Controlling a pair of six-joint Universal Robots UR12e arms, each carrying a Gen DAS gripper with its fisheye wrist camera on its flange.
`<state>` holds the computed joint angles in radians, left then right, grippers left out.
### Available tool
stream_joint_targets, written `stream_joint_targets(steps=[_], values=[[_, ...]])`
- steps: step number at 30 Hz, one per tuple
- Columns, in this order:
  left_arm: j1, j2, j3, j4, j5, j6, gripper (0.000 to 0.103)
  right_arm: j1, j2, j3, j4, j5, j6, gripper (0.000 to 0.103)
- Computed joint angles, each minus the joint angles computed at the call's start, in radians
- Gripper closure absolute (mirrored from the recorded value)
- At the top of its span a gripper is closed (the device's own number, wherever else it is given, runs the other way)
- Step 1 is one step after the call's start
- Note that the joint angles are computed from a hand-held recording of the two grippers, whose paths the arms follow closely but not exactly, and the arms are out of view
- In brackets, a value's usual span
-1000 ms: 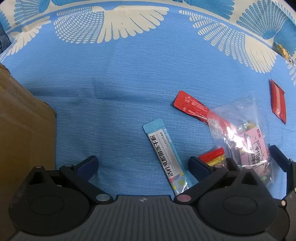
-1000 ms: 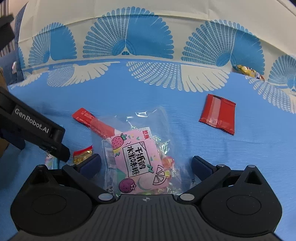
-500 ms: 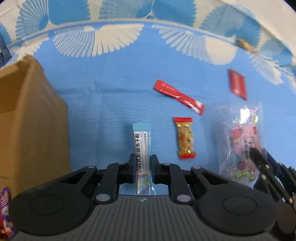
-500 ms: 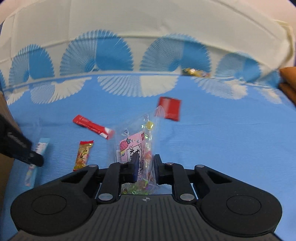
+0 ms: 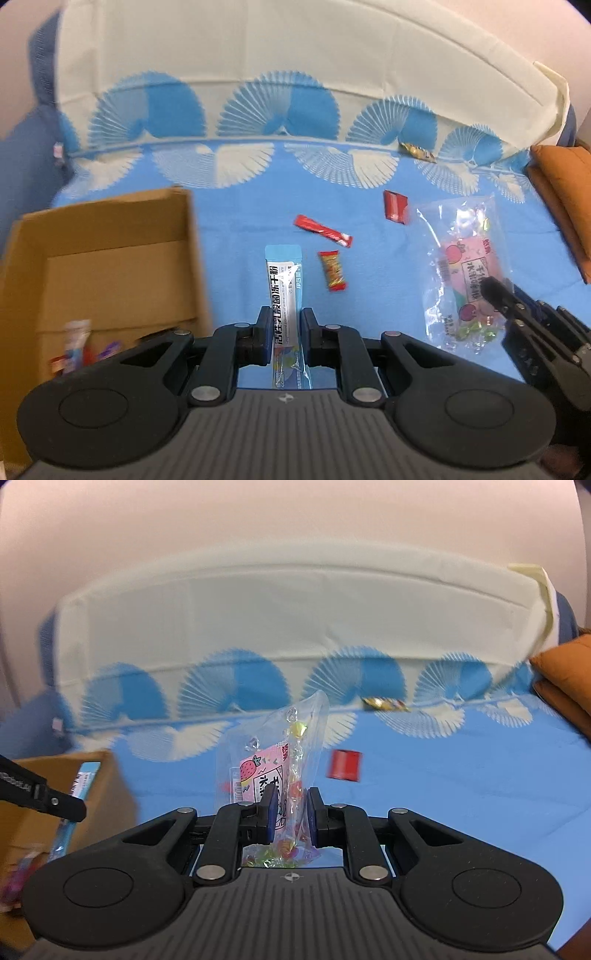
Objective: Organize snacks
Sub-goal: 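Carry the blue packet with the left tool while the right tool carries the candy bag over the box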
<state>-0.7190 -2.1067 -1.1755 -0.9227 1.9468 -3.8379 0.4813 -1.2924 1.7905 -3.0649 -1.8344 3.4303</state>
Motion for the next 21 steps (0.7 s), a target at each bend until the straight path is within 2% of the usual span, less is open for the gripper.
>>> stream_joint_targets(steps=[5, 10, 13, 17, 21], values=[[-0.04, 0.129, -0.153, -0.004, 0.084, -0.042, 0.086, 0.055, -0.077, 0.052, -0.01, 0.045, -0.005, 0.085], [-0.072, 0.246, -0.292, -0.038, 0.13, -0.156, 0.086, 0.107, -0.134, 0.08, 0.025, 0.104, -0.008, 0.085], [-0.097, 0.293, -0.354, -0.062, 0.178, -0.213, 0.086, 0.141, -0.156, 0.09, 0.044, 0.127, -0.029, 0.085], [-0.118, 0.337, -0.415, -0.061, 0.18, -0.268, 0.086, 0.183, -0.17, 0.093, 0.077, 0.162, -0.046, 0.085], [-0.138, 0.36, -0.45, -0.035, 0.195, -0.291, 0.086, 0.218, -0.177, 0.091, 0.092, 0.161, -0.062, 0.085]])
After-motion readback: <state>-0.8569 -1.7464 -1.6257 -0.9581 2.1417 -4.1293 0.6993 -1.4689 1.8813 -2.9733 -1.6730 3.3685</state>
